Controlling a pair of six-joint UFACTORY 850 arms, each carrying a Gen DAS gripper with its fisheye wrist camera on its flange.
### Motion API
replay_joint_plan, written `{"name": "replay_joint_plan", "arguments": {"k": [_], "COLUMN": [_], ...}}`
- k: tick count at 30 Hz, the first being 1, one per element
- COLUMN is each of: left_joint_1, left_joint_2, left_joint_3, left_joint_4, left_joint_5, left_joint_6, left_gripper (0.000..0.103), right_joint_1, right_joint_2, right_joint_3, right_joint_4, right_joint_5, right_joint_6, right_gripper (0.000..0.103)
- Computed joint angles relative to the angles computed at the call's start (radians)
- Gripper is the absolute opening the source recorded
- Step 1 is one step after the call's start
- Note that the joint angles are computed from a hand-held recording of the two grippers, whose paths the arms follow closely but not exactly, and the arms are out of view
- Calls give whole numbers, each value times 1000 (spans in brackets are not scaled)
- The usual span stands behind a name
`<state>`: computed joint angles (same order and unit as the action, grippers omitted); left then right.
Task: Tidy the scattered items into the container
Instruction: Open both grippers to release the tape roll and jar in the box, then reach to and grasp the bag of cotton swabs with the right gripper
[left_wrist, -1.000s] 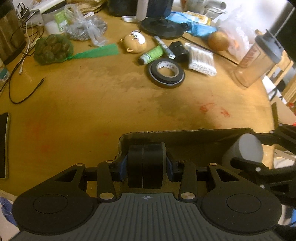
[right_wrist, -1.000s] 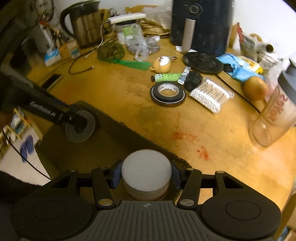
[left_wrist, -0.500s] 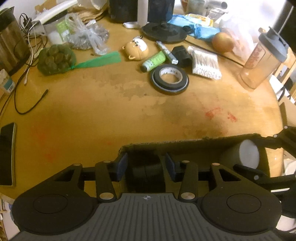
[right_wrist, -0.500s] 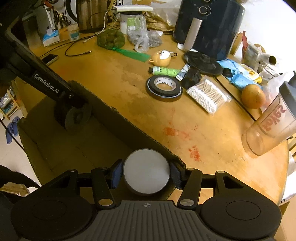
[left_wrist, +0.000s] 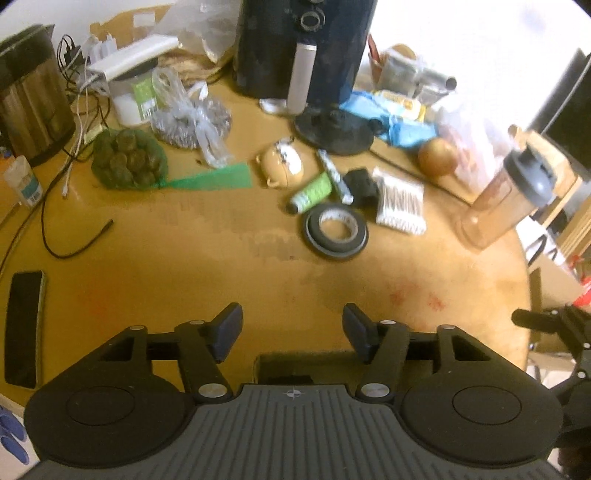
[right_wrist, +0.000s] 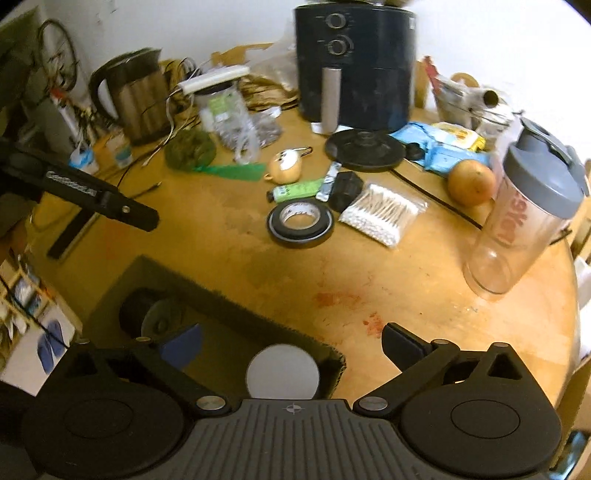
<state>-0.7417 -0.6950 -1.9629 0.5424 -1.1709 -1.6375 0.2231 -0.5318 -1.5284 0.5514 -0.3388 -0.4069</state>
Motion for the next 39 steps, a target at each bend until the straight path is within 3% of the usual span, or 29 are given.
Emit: {"name": "replay_joint_plan", "arguments": {"k": [5, 15, 39], "left_joint_1": [-8, -12, -9], "left_joint_2": [0, 28, 42], "left_joint_3": [-21, 47, 78], "left_joint_4": [34, 46, 46], "left_joint_5": [-16, 84, 112], "left_joint_6": [2, -67, -106], "left_gripper": [81, 82, 82], "right_joint_1": [-6, -19, -73], "right_joint_2": [-5, -59, -259], "right_joint_3": [-22, -86, -355], "right_joint_4": [-39, -161, -233], "right_joint_5": [2, 2, -69], "right_joint_6": [61, 198, 280], "right_gripper": [103, 103, 103]}}
